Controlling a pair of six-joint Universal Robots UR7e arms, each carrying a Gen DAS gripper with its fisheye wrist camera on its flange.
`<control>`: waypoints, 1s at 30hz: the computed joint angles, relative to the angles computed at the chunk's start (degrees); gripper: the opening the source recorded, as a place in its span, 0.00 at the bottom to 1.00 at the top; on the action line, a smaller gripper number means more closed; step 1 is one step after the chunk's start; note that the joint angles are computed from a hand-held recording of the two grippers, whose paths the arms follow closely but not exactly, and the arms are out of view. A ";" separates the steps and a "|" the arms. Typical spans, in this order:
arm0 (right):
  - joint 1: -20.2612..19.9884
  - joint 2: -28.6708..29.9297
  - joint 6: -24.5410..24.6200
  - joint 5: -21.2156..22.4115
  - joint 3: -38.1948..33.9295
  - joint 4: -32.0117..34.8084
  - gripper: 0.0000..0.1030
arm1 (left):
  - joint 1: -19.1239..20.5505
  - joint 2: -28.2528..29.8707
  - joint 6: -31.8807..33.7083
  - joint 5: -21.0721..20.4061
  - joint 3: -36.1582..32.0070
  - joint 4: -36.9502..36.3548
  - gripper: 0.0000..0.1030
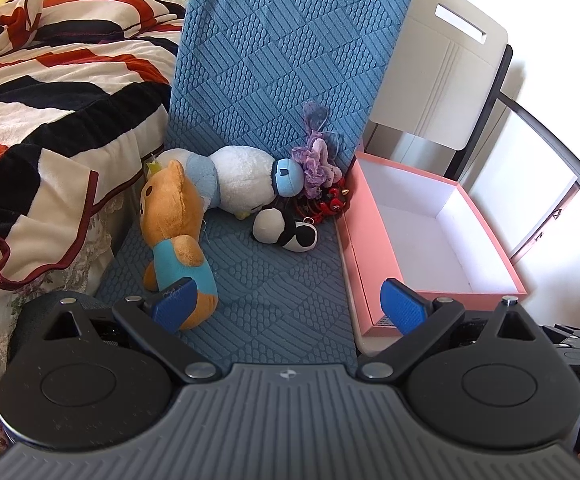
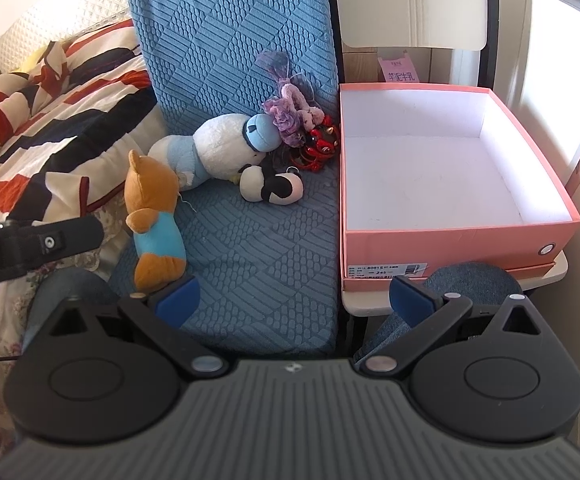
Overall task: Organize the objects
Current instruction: 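Move the left tool toward the orange bear while the right tool approaches the panda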
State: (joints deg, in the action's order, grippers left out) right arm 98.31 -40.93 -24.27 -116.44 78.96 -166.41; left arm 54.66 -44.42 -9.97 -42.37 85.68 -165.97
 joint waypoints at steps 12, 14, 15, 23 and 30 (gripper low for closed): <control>-0.32 0.75 0.10 1.12 -0.98 0.42 1.00 | 0.26 0.47 1.75 1.30 -1.25 -0.60 0.97; -0.43 1.07 0.23 1.37 -1.41 0.82 1.00 | 0.50 0.85 2.05 1.41 -1.71 -0.82 0.97; -0.59 1.19 -0.23 1.96 -1.63 1.02 1.00 | 0.69 1.04 2.21 1.42 -1.93 -0.93 0.97; -1.46 4.21 -2.14 3.53 -5.60 0.00 1.00 | 2.46 2.93 3.02 2.87 -4.33 -0.85 0.97; -1.76 7.52 -4.58 4.03 -10.16 1.78 1.00 | 4.28 4.62 1.85 3.71 -7.02 0.35 0.97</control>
